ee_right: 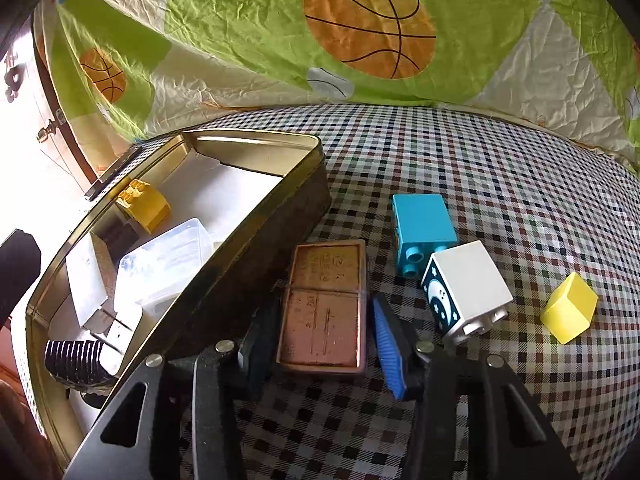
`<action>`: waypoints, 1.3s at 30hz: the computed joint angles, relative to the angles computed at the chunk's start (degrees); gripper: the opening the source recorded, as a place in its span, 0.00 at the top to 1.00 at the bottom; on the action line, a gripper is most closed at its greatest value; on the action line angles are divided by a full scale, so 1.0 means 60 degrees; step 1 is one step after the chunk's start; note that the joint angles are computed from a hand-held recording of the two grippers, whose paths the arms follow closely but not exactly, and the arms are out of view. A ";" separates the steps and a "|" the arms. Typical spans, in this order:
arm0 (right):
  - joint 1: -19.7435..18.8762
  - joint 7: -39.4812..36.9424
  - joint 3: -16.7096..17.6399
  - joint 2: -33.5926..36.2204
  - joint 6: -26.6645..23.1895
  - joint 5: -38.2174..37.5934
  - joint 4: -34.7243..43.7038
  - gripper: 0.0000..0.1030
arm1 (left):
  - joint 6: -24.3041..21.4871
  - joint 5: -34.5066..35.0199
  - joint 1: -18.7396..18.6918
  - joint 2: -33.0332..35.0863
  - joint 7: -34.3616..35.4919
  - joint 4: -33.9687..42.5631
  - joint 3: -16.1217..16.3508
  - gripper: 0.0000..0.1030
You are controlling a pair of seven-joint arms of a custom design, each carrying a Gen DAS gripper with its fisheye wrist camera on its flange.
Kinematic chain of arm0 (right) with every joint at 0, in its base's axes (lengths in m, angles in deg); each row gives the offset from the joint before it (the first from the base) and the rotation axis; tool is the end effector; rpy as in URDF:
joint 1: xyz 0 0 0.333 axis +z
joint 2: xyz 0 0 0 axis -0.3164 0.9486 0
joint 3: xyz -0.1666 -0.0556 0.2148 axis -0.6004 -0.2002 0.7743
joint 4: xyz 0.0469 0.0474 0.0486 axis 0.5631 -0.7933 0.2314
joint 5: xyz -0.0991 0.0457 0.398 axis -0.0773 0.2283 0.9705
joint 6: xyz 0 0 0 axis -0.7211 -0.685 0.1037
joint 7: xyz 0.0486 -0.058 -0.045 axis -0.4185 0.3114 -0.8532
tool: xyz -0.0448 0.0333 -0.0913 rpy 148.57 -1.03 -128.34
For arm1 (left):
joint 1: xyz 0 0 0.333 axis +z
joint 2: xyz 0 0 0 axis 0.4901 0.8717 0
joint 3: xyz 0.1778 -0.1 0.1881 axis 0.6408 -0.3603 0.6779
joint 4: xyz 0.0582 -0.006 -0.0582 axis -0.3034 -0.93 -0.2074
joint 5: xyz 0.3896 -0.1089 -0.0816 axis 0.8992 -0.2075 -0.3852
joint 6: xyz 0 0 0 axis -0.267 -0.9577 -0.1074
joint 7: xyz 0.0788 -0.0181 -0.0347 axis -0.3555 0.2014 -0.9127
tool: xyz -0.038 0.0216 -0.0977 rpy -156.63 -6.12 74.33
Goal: Organize rigid objects
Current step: 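Grasp the pink-brown flat box with the right tool while the left tool approaches the blocks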
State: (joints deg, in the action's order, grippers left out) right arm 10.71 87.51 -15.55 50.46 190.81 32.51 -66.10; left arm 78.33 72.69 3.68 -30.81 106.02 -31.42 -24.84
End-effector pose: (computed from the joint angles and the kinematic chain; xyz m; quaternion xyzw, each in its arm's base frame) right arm 0.5314 0.3839 0.4132 -0.6059 0.7041 -0.2389 0.2828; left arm 0.5369 -0.4229 0.4547 -0.5087 0.6991 -0.4275 0.2641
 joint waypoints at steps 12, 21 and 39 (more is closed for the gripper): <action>-0.0716 0.3231 0.0419 -0.3047 -0.0964 -0.2891 -0.2869 0.53 | -0.0522 -0.0458 -0.0763 0.0929 0.1188 0.1380 -0.0292 0.00; -0.1667 0.4141 0.0698 -0.4244 -0.1026 -0.2829 -0.4313 0.53 | -0.1431 -0.2194 -0.1695 0.2822 0.3723 0.3551 -0.0376 0.01; -0.2098 0.4832 0.0923 -0.4611 -0.0867 -0.2868 -0.4716 0.53 | -0.3796 -0.6006 -0.2568 0.5959 0.7556 0.8038 -0.0526 0.41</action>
